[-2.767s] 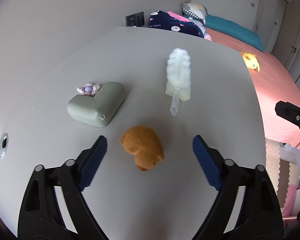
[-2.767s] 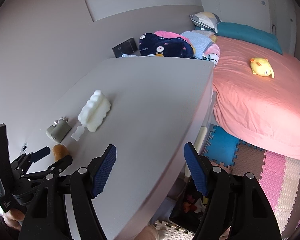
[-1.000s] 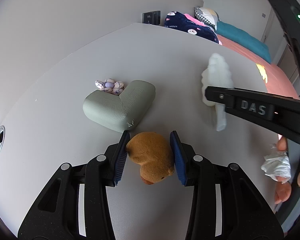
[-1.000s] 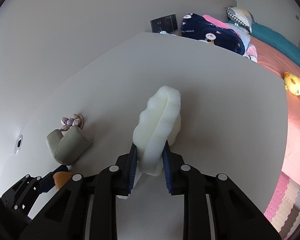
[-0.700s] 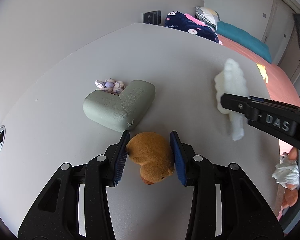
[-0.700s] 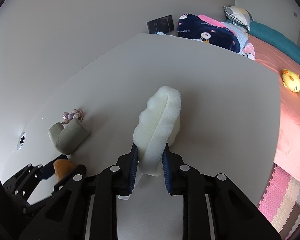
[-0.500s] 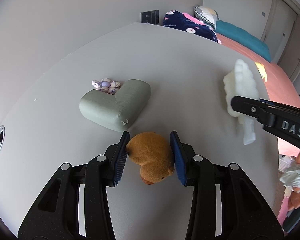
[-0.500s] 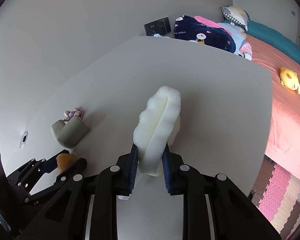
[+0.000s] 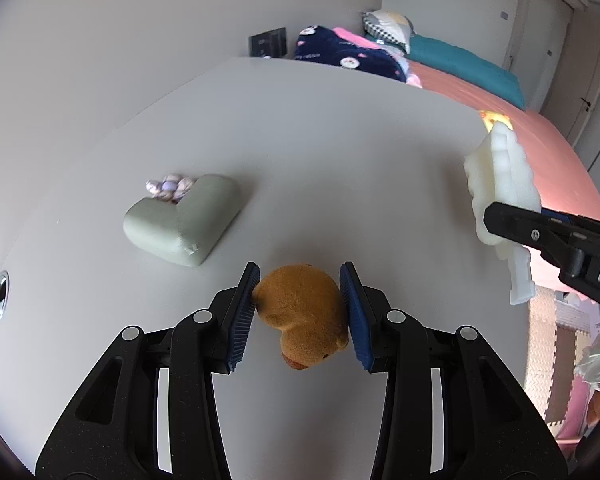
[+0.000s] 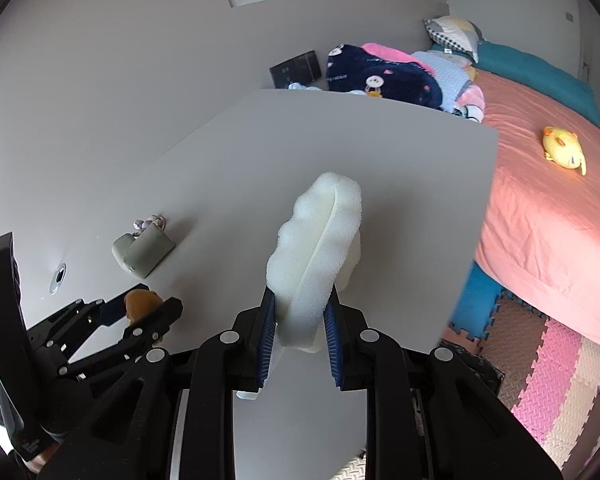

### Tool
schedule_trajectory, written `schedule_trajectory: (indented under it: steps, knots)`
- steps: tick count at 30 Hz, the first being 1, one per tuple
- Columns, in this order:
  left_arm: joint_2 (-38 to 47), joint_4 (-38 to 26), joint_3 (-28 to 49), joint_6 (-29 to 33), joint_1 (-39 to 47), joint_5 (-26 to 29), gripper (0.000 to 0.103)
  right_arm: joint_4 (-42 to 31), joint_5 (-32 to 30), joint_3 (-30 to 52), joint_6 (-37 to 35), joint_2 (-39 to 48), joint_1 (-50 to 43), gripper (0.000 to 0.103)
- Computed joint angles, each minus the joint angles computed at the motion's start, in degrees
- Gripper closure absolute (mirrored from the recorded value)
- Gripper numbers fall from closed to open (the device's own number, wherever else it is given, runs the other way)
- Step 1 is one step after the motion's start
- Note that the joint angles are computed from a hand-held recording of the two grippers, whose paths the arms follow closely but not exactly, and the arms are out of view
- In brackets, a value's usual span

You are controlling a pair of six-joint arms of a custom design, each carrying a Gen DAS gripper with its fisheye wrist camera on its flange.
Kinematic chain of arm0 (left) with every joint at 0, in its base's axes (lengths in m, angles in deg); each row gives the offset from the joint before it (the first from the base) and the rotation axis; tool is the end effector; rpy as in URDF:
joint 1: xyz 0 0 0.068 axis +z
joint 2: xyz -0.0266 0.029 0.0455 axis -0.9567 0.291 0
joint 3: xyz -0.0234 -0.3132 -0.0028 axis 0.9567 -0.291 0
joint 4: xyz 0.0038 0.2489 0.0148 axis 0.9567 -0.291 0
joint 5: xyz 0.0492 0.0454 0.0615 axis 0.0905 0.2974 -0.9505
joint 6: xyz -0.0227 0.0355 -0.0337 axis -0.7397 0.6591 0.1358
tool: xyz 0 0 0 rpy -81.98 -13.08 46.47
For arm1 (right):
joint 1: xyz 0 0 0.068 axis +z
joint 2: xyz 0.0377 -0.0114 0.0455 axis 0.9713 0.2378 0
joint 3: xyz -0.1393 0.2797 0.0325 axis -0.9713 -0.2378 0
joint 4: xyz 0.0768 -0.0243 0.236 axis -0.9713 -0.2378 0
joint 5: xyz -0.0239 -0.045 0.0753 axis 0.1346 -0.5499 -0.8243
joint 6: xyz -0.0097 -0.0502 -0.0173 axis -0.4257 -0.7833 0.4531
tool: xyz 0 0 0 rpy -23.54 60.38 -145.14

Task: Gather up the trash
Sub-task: 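Carry the plush and foam block over the black bin and open both tools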

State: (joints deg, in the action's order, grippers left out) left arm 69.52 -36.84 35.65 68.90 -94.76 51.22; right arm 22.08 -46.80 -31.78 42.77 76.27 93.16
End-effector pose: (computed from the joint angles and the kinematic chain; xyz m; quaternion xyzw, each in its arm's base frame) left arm 0.1731 -0.0601 0.1922 -0.0050 0.9419 -0.0081 0.3357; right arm 0.2456 0.0811 0.2190 -0.1050 0.9350 0.1497 0.3037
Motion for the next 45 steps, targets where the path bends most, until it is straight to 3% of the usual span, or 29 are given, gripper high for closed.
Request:
schedule_trajectory:
  steps: [14, 28, 45]
  knots:
    - [0.5, -5.2, 5.5, -9.0, -14.8, -6.3, 0.062, -5.3, -7.6, -5.0, -6.8, -10.6, -12.0, 0.079]
    - [8.8, -5.3, 11.8, -15.2, -27.9, -11.1, 0.062, -13.0, -17.1, -6.6, -18.4, -16.5, -30.0, 0.078]
    - [20.9, -3.7, 21.1, -16.2, -38.1, -11.3, 0.062, -22.1, -26.5, -3.0, -36.8, -12.6, -57.0, 0.078]
